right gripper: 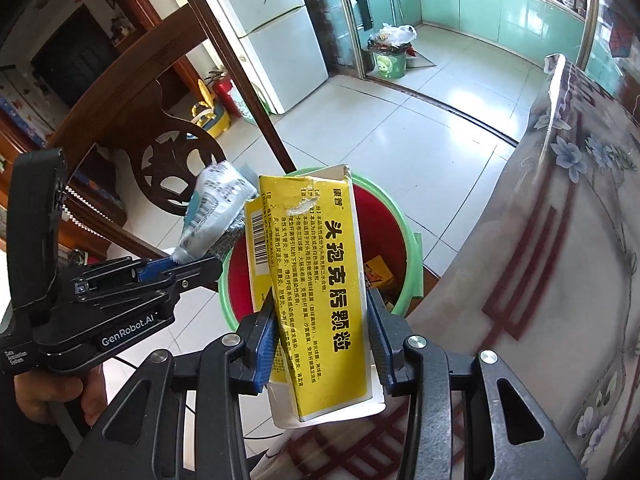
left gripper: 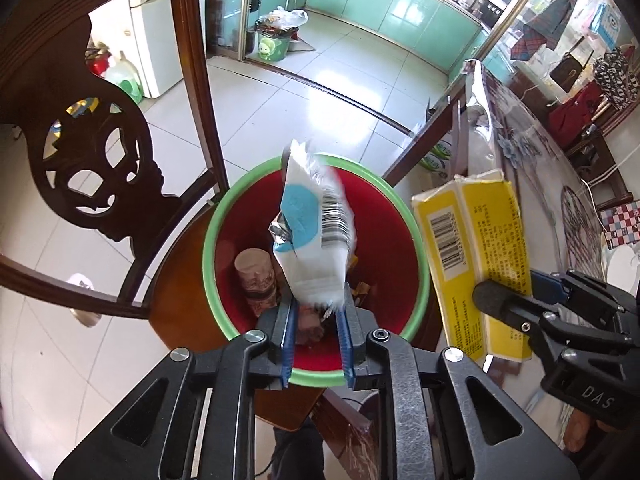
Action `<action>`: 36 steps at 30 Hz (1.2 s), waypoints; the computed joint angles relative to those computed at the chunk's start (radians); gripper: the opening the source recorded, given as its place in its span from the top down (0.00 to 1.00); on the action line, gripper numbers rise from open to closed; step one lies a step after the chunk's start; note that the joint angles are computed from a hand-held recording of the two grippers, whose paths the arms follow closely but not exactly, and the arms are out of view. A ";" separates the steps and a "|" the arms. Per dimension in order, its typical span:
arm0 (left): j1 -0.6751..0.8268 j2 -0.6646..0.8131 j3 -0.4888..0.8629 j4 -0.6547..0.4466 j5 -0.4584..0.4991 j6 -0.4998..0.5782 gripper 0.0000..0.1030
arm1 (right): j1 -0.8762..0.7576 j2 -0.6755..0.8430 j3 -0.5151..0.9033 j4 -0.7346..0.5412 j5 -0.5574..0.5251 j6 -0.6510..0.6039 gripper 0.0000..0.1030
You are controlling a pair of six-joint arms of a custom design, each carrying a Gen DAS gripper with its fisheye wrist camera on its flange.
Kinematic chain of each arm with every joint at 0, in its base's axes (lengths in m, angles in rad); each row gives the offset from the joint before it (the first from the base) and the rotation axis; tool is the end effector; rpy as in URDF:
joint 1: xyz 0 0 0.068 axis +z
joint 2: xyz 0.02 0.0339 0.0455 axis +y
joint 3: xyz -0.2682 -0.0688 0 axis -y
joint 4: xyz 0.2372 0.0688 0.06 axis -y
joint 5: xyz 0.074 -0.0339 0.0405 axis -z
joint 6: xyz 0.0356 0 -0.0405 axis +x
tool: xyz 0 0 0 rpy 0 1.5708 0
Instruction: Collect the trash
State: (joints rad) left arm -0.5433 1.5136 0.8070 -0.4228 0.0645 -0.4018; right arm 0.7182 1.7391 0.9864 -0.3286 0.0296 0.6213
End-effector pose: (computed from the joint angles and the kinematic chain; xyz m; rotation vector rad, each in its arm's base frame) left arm 0.2306 -0.1420 0.1739 0.2146 2.7468 -0.3605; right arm 0.2496 0.2167 0.1628 -0.1214 2.7107 0.3892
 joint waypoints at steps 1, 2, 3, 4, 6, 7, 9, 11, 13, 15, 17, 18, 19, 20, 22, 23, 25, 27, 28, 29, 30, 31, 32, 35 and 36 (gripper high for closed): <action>0.006 0.012 0.003 0.006 0.000 0.005 0.83 | -0.006 0.017 0.008 0.007 -0.003 -0.004 0.62; 0.013 0.022 0.007 0.009 0.001 0.008 0.83 | -0.011 0.035 0.016 0.015 -0.005 -0.007 0.62; 0.018 0.031 0.010 0.011 0.003 0.010 0.82 | -0.013 0.054 0.028 0.017 -0.006 -0.011 0.62; 0.022 0.037 0.014 0.013 0.003 0.011 0.78 | -0.014 0.068 0.036 0.019 -0.005 -0.016 0.62; 0.028 0.033 0.013 0.018 0.000 0.017 0.59 | -0.014 0.095 0.056 0.020 -0.001 -0.026 0.61; 0.027 0.023 0.009 0.024 -0.006 0.016 0.46 | -0.014 0.104 0.062 0.024 -0.003 -0.028 0.61; 0.025 -0.010 -0.011 0.045 -0.022 0.013 0.36 | -0.010 0.114 0.065 0.037 0.004 -0.029 0.55; 0.024 -0.033 -0.020 0.048 -0.036 0.016 0.27 | -0.002 0.122 0.069 0.048 0.031 -0.034 0.45; 0.026 -0.051 -0.022 0.038 -0.051 0.014 0.22 | 0.005 0.115 0.062 0.065 0.053 -0.041 0.44; 0.026 -0.082 -0.024 0.023 -0.059 0.010 0.22 | 0.011 0.103 0.063 0.061 0.068 -0.049 0.43; 0.006 -0.138 -0.040 0.019 -0.103 0.007 0.21 | 0.020 0.072 0.057 0.037 0.087 -0.042 0.43; -0.009 -0.163 -0.045 0.017 -0.130 0.004 0.20 | 0.027 0.042 0.046 0.022 0.101 -0.034 0.43; -0.034 -0.200 -0.053 0.013 -0.166 -0.006 0.18 | 0.036 0.001 0.021 0.015 0.119 -0.022 0.43; -0.061 -0.235 -0.059 0.012 -0.200 -0.020 0.18 | 0.048 -0.049 -0.005 0.004 0.145 -0.006 0.43; -0.126 -0.293 -0.063 0.004 -0.273 -0.062 0.13 | 0.071 -0.157 -0.053 -0.036 0.194 0.029 0.43; -0.167 -0.320 -0.062 0.000 -0.315 -0.089 0.10 | 0.085 -0.223 -0.080 -0.066 0.223 0.051 0.43; -0.260 -0.365 -0.056 -0.007 -0.407 -0.152 0.00 | 0.117 -0.357 -0.125 -0.143 0.286 0.095 0.41; -0.362 -0.388 -0.043 -0.006 -0.496 -0.214 0.00 | 0.162 -0.494 -0.155 -0.267 0.371 0.163 0.37; -0.419 -0.392 -0.033 -0.002 -0.546 -0.246 0.00 | 0.184 -0.557 -0.164 -0.333 0.408 0.202 0.36; -0.493 -0.387 -0.020 0.006 -0.618 -0.282 0.00 | 0.212 -0.628 -0.176 -0.407 0.446 0.251 0.35; -0.557 -0.369 0.004 -0.002 -0.687 -0.312 0.00 | 0.240 -0.695 -0.181 -0.488 0.476 0.303 0.35; -0.616 -0.344 0.035 -0.021 -0.751 -0.340 0.00 | 0.264 -0.752 -0.179 -0.573 0.497 0.354 0.34; -0.685 -0.303 0.082 -0.046 -0.821 -0.364 0.00 | 0.307 -0.809 -0.172 -0.680 0.530 0.430 0.34; -0.811 -0.187 0.223 -0.120 -0.919 -0.431 0.00 | 0.488 -0.922 -0.133 -1.002 0.642 0.697 0.34; -0.843 -0.159 0.262 -0.136 -0.938 -0.462 0.00 | 0.580 -0.941 -0.115 -1.131 0.674 0.831 0.34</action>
State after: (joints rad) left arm -1.3863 1.3546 1.0686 -0.5591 -0.8735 -0.8641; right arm 1.2985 0.7986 0.8716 -1.4592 0.7039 1.4523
